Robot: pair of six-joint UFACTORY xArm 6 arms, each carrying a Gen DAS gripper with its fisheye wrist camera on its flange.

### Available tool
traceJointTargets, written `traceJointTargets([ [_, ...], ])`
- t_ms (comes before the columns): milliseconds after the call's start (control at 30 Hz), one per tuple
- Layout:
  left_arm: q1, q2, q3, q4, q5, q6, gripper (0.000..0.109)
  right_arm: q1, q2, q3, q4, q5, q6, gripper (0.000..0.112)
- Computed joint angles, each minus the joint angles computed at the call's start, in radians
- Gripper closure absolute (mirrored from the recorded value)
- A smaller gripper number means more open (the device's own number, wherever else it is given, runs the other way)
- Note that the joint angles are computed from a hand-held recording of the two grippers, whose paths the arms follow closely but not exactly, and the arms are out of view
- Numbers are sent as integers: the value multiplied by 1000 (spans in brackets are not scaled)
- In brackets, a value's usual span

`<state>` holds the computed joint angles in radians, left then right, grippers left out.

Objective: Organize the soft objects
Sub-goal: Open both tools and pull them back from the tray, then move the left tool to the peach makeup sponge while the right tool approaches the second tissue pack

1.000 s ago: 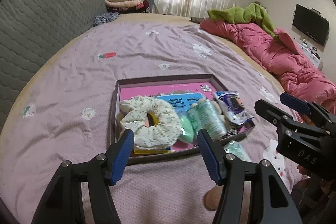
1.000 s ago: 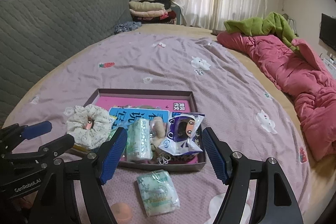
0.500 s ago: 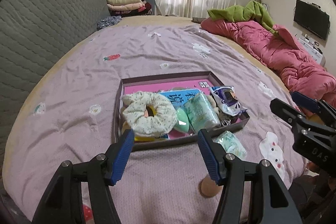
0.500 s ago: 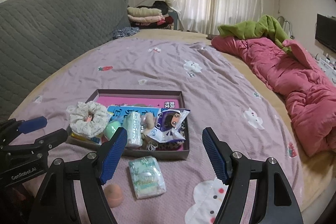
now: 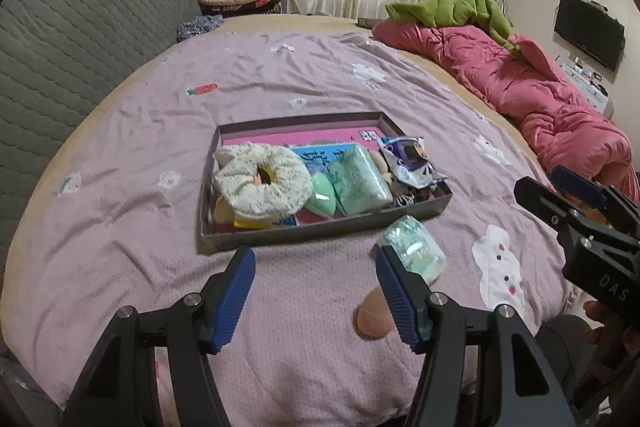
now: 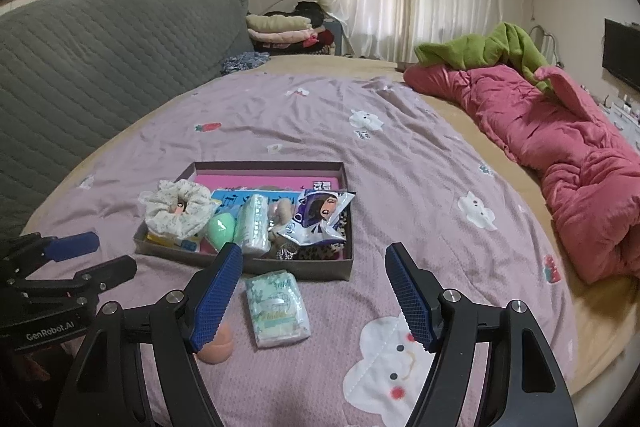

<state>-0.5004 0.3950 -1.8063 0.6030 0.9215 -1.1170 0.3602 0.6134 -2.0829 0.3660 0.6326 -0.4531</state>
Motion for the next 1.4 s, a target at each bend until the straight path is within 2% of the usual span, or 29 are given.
traceJointTargets([
  [267, -33, 10, -9, -30, 48, 10, 46, -3, -74, 119, 31, 19, -64, 37],
  [633, -63, 13, -6, -120, 54, 46, 46, -15, -133, 204, 26, 62, -122, 37],
  [1400, -54, 64, 3, -314, 22, 158, 46, -24, -71, 165, -74, 195, -71, 37],
])
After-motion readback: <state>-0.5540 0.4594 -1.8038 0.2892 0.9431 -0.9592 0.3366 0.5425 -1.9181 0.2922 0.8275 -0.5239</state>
